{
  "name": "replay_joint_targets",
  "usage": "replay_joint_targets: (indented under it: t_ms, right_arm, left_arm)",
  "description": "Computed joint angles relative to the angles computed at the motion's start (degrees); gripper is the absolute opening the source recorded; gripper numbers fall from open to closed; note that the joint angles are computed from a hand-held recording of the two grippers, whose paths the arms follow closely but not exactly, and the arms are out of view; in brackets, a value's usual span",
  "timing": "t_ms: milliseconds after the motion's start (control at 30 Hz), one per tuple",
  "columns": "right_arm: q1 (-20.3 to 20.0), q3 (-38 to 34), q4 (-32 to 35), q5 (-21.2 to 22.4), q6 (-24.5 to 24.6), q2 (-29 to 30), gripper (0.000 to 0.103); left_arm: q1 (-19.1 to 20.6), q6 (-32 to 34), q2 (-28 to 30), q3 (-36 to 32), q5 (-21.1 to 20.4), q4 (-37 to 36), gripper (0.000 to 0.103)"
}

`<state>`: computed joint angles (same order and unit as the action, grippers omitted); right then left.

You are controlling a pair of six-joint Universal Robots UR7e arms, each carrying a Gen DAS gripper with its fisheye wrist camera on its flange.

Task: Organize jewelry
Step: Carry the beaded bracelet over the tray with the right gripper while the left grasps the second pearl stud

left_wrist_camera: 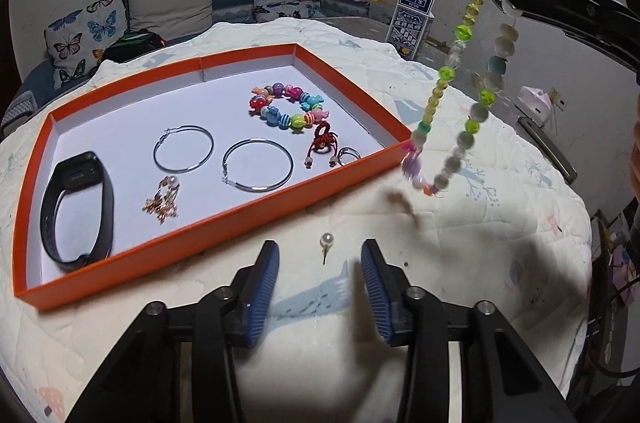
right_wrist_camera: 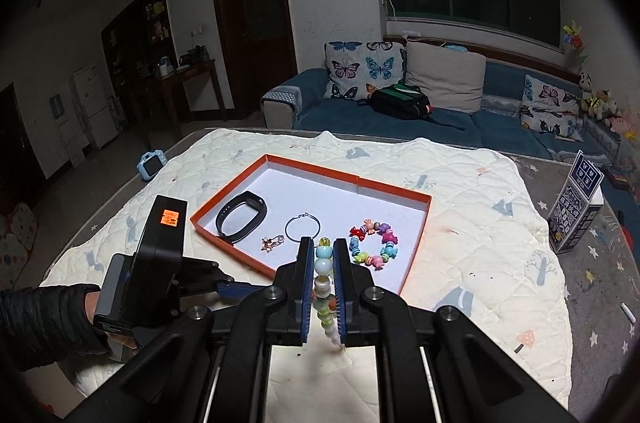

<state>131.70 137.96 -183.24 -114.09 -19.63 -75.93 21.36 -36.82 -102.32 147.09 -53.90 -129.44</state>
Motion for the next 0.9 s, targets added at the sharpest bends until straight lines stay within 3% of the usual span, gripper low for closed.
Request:
replay_joint_targets:
  t_ms: [300,500,700,900]
  right_arm:
    - [-1.23,0.73,-0.17,0.73,-0.14,-0.37,0.012]
    - [-1.19,0.76,-0.28,0.62,-0.09,-0.27,0.012]
    - [-1.16,1.06,-0.87,0.43,-0.36,-0.24,0.012]
    - [-0.44,0.39,-0.77,0.71,-0.53,-0.40,0.012]
  left_arm:
    - [2.55,3.56,4.24,-1.07,-0.11,-3.78,0.028]
    - [1.54,4.91,5.72,-1.28,0.94,-3.01,0.009]
    - [0.21,4.32,5.20,-0.92,2.24,-2.12,0.007]
    - [-2.21,-0.19,-0.94,-1.48,4.06,3.60,0.007]
